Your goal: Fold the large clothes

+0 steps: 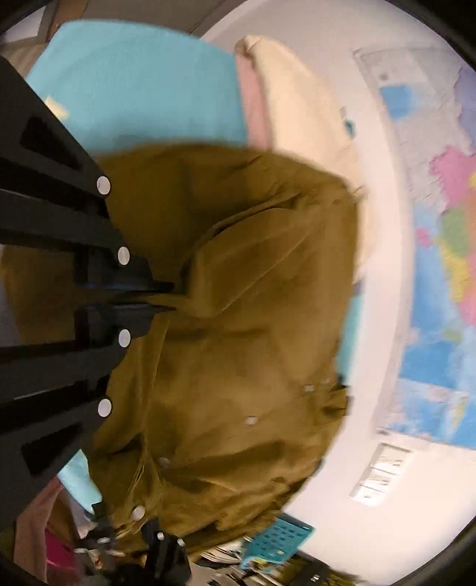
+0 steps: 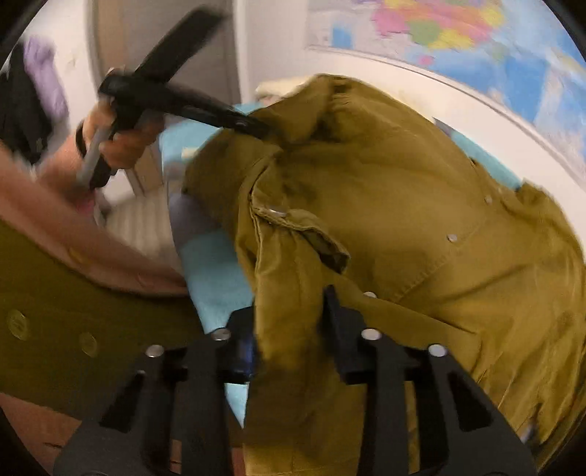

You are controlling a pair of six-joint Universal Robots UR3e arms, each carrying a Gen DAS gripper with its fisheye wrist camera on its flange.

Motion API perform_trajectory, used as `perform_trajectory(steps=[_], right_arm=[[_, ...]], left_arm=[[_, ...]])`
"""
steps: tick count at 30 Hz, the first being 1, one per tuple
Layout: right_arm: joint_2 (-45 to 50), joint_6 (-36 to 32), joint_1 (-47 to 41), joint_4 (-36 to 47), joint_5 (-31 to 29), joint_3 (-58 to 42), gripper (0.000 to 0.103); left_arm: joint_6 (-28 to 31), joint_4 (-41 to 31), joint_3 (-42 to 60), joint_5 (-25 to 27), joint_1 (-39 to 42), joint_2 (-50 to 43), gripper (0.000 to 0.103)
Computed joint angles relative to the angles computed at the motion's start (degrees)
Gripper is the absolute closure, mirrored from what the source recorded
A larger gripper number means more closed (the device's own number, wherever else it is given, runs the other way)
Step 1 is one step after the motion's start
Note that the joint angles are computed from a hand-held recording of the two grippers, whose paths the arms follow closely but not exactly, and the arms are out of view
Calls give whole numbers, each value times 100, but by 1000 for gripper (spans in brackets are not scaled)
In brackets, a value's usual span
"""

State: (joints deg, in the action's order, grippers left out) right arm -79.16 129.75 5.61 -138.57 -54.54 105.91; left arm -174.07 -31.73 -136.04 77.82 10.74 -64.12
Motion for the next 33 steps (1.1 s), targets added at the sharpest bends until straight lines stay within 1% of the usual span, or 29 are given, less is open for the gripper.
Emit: perform_trajectory(steps=[1,2,3,4,6,7,8,9,10,11,12,13,14,15,16,17,18,19,20,21,22,23,24,25,26,28,31,32,33], right_arm=[[-67,18,-209,230,330,-37,82],[-165,65,-487,356,593,-37,83],[-210,41,-631,516,755,-65,84],[-293,-51,-738,684,884,-52,84],[-456,-121,-652,550,792,168,84],[-478,-213,-564,606,722,183,84],[-477,-460,-467,742,558,212,83],[-474,-573,-441,882,450,186,83],[-409,-707,-382,1129,320,122,78],[-422,-742,-339,1124,243,180,76],[-452,-762,-342,1074,172,261,74],[-485,-778,-376,1126,174,297,69],[-589,-841,-498,1359,271,325,55],[-803,-985,-694,1656,462,429,45],[-1028,-1121,-951,1940,710,531,30],[-1310,-1197,-1318,2204,993,703,28],[-1503,-1292,-1653,2554,1204,765,28],[-1702,-1422,-2050,2945,1430,841,28],[-1970,-1479,-2608,3342,1704,994,28],[-2130,-1415,-3009,3493,1815,1133,28],[-2375,-1053,-3520,3339,1793,1428,28],[-2505,-581,-3817,2902,1651,1695,31],[-2601,-304,-4010,2655,1538,1882,33],[-2691,-8,-4308,2475,1396,2112,34],[-2654,27,-4438,2510,1380,2188,35],[-2623,-17,-4563,2647,1330,2333,36],[-2666,-102,-4366,2670,1263,2576,36],[-2632,26,-4162,2413,1153,2680,36],[-2838,159,-4091,1993,1153,2994,36]], left_arm=[[176,-425,69,-104,344,462,100],[339,-664,138,-49,548,764,100],[434,-739,214,122,645,891,100],[392,-588,267,702,566,970,101],[289,-182,340,1880,270,808,101],[302,-107,343,2313,405,785,101],[255,58,362,2771,395,586,100],[250,222,341,3106,366,408,98],[258,322,349,3439,333,182,94],[217,313,321,3456,434,144,90],[166,198,222,3072,681,345,88],[245,104,132,2732,830,549,87],[299,117,48,2548,829,657,85],[352,317,-55,2538,588,688,73],[460,479,-163,2412,483,781,65],[619,542,-285,2039,477,1024,55],[819,375,-355,1368,553,1357,53],[925,256,-314,990,527,1450,53],[976,350,-330,764,378,1431,53],[1027,568,-354,645,145,1297,50],[1025,857,-323,605,-206,990,49],[1002,1041,-273,515,-458,715,49],[1009,1193,-219,412,-657,441,49],[979,1501,-155,350,-945,19,48],[938,1691,-140,264,-1124,-246,45],[843,2027,76,195,-1520,-1035,45],[892,2175,372,-11,-1879,-1835,45],[847,2252,448,6,-2040,-2057,44],[836,2263,499,17,-2139,-2193,44]])
